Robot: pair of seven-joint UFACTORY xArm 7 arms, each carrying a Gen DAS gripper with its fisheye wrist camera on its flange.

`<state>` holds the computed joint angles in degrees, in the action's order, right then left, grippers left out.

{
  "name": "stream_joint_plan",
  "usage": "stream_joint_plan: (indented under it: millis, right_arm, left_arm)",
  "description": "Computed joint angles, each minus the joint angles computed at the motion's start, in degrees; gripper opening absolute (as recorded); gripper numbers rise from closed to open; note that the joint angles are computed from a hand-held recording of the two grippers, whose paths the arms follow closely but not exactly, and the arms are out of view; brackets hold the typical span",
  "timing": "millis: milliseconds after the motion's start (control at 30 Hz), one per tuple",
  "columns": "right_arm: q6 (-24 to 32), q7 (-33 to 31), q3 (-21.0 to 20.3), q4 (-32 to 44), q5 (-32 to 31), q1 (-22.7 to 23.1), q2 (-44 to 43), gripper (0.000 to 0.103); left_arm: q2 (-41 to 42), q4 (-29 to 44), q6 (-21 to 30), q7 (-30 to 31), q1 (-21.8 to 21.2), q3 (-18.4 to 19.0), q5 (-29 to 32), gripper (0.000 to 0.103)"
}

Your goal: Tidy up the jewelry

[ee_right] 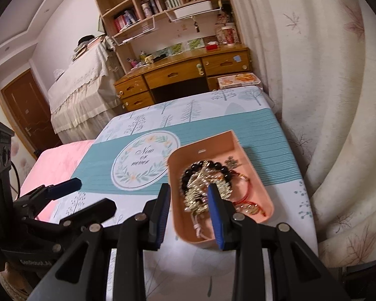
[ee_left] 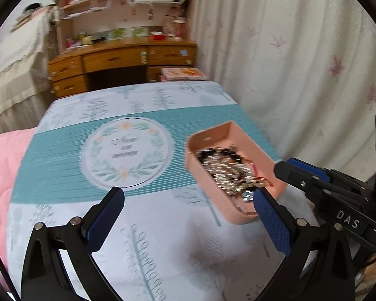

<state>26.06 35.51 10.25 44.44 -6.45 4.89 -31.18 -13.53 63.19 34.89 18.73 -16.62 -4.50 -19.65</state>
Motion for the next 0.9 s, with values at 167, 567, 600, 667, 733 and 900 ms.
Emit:
stream_joint_plan:
  millis: [167,567,600,667,733,900]
  right_arm:
    - [0.37,0.07,0.8,0.17,0.11,1.07,-0.3,0.031]
    - [1.3,-0.82,1.48,2.53,0.75,2.58,-3.4,0.039]
    - [1.04,-0.28,2.17,2.59,0.18,1.98,-3.82,0.039]
    - [0.67,0.41,3.14,2.69,-0.75,1.2,-4.57,0.04]
    - [0.3,0.79,3.39,2.69,-0.87,1.19,-4.96,0.04]
    - [-0.41,1.57,4.05,1.96,-1.08,1.29,-5.63,0.041]
  left_arm:
    - [-3.82,-4.06,-4.51,-12.12,4.37,-3.52,12.94,0.102]
    - [-7.17,-2.13,-2.09,-24.76,5.31,-3.74,22.16,0.102]
    - [-7.16,-1.41,-0.93,-24.16,4.75,-3.23,21.17,0.102]
    - [-7.76,-1.2,-0.52,-25.05,5.1,-3.4,21.33,0.102]
    - [-8.45,-1.58,-0.76,-24.99,4.86,-3.12,20.68,0.102]
    - [-9.66,-2.53,-1.56,-26.58,5.65,-3.7,21.32,0.102]
